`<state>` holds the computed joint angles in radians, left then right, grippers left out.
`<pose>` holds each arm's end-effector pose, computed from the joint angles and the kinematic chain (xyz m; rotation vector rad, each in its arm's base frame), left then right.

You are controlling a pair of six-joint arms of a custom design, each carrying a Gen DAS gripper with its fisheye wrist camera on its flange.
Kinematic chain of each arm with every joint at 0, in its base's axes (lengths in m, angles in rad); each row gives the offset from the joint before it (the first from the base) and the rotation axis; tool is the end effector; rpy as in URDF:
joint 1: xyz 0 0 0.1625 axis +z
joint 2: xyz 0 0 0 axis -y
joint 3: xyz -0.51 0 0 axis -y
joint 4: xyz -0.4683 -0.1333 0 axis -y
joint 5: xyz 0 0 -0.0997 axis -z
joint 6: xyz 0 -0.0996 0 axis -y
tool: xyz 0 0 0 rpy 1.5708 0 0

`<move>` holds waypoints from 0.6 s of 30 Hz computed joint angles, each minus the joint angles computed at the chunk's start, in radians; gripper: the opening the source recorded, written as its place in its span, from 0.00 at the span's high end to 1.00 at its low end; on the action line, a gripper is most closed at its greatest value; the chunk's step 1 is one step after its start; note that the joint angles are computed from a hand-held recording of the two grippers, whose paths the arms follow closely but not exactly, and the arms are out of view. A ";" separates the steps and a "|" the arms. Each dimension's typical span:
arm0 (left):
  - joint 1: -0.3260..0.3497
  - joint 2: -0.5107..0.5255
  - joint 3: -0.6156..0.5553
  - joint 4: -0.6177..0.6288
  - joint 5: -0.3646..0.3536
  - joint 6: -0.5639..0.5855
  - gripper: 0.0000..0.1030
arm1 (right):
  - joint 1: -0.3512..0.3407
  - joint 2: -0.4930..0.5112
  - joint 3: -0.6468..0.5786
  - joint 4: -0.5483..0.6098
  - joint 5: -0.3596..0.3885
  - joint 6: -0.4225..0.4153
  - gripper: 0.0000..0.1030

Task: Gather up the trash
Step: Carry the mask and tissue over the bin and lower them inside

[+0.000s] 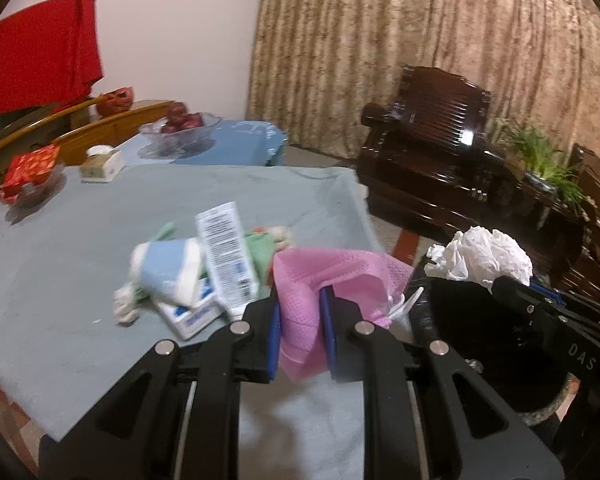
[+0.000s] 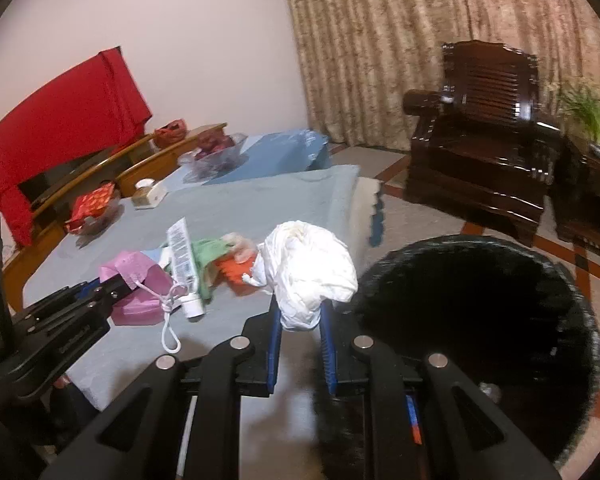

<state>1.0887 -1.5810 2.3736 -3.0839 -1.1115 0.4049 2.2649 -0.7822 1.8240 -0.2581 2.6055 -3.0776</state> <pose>-0.0548 -0.4875 0.3376 0.8906 2.3976 -0.9820 0.3973 -0.4028 0.0111 0.1815 -2.1807 1.2699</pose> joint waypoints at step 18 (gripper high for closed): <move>-0.134 0.110 0.041 -0.034 -0.118 -0.018 0.84 | 0.026 -0.144 0.161 -0.034 0.247 0.100 0.83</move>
<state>0.9547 -1.4714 2.4145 -3.1176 -1.2297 0.3873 2.2907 -0.9266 1.9847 -0.2923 2.8524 -2.9772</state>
